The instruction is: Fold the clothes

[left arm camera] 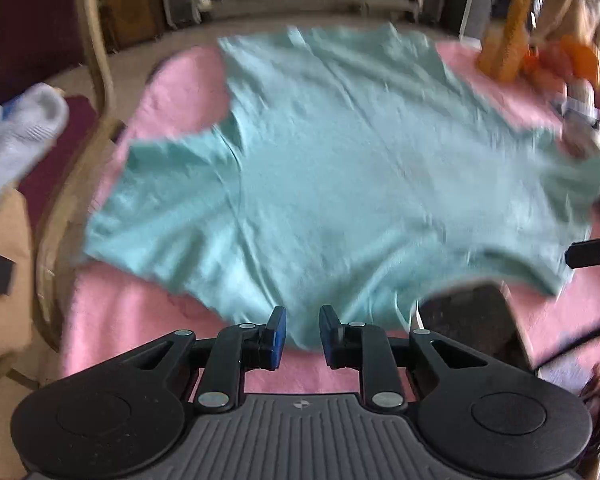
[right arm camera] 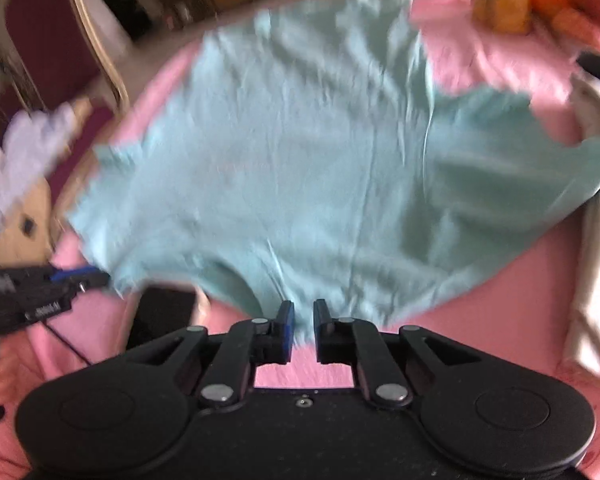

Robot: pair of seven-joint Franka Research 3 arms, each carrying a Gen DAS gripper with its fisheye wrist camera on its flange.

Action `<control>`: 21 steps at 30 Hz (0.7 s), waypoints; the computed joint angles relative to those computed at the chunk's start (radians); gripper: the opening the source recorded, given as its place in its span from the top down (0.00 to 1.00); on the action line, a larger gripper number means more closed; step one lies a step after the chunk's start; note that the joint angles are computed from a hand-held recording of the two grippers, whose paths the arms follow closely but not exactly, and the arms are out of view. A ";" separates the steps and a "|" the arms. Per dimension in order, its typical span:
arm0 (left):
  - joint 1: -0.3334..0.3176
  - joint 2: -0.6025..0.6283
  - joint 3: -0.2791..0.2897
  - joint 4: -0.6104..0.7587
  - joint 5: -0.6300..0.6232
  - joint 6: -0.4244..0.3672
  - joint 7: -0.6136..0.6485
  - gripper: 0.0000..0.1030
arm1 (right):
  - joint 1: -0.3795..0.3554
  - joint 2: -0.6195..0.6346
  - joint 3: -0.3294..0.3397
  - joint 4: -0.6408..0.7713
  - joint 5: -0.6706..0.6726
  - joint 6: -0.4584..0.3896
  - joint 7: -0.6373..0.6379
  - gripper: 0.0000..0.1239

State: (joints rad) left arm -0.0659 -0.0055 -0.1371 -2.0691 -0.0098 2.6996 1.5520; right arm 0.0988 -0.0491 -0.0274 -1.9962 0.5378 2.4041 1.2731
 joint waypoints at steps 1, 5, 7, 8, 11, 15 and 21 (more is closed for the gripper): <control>0.003 -0.007 0.003 0.004 -0.011 0.015 -0.005 0.80 | 0.000 -0.016 -0.005 -0.010 0.053 0.027 -0.029 0.91; 0.014 -0.011 0.010 0.035 0.052 0.055 -0.097 0.79 | 0.008 -0.051 -0.014 -0.024 0.183 0.150 -0.088 0.84; 0.019 -0.001 0.013 0.061 0.071 0.050 -0.138 0.79 | 0.012 -0.047 -0.017 -0.008 0.221 0.187 -0.085 0.83; 0.023 0.006 0.015 0.075 0.082 0.046 -0.164 0.79 | 0.012 -0.043 -0.018 0.003 0.236 0.201 -0.080 0.83; 0.034 0.031 0.020 0.117 0.093 0.050 -0.211 0.78 | 0.015 -0.028 -0.021 0.042 0.289 0.243 -0.097 0.83; 0.044 0.098 0.026 0.222 0.166 0.026 -0.273 0.75 | 0.016 0.014 -0.012 0.120 0.302 0.320 -0.120 0.83; 0.032 0.282 0.030 0.480 0.286 -0.043 -0.303 0.77 | -0.007 0.200 -0.001 0.349 0.141 0.358 0.076 0.83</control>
State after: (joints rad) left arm -0.0338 0.2767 -0.1067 -1.5894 0.2760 2.6567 1.2489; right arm 0.0918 0.1507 -0.0280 -1.6471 0.6788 2.7620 1.3486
